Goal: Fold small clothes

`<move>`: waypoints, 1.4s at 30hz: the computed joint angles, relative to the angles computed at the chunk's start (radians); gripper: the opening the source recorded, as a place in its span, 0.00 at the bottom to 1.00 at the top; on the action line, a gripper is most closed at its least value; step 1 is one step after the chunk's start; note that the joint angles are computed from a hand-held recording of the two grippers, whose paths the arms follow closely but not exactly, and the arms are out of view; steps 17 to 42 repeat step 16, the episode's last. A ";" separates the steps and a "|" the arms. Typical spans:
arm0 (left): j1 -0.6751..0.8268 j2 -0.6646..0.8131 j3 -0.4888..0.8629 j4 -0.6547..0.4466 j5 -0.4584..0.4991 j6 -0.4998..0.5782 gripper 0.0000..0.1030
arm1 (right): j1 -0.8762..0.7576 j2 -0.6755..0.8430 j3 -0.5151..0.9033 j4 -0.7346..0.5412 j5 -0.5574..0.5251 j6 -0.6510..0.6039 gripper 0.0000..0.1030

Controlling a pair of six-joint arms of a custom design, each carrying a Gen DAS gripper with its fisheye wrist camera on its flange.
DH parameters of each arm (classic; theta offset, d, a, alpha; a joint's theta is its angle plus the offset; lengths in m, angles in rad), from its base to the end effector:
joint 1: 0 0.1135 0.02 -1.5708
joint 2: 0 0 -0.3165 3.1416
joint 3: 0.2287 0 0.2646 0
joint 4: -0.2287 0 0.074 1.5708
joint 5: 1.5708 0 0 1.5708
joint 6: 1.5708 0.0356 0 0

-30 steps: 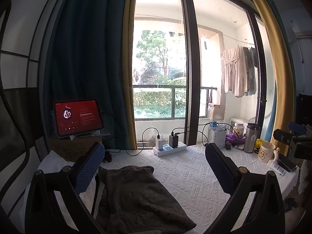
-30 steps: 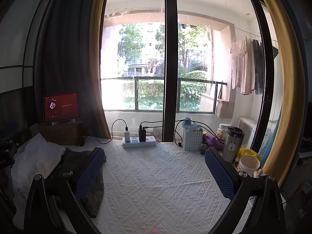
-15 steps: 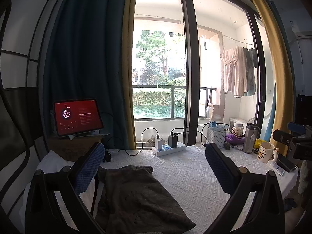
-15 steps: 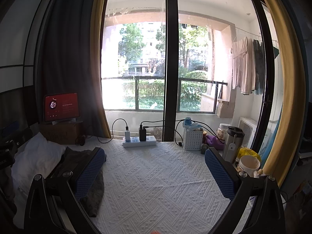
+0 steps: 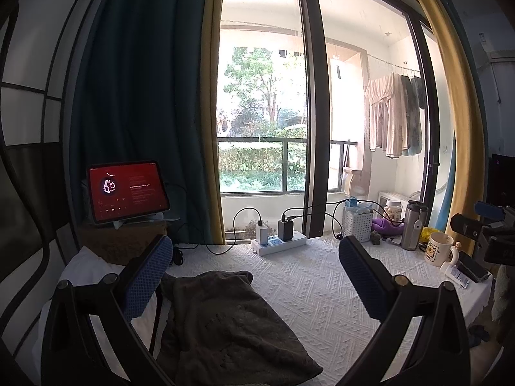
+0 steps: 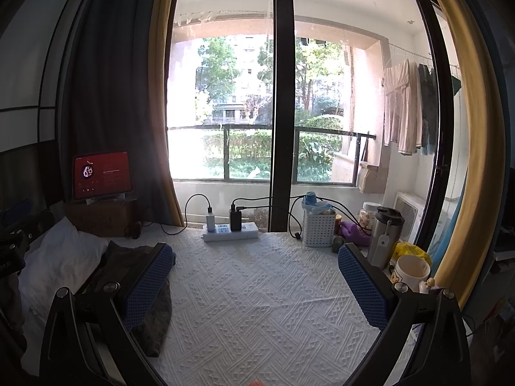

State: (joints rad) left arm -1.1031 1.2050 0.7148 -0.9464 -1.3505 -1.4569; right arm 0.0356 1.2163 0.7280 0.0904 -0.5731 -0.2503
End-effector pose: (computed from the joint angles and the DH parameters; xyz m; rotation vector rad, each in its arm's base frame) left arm 0.1092 -0.1391 0.2596 -0.4112 1.7512 0.2968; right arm 0.2608 0.0286 0.3021 -0.6351 1.8168 0.4189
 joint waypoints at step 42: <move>0.001 -0.023 -0.020 0.057 -0.003 0.052 0.99 | -0.003 0.011 0.012 -0.020 -0.005 -0.014 1.00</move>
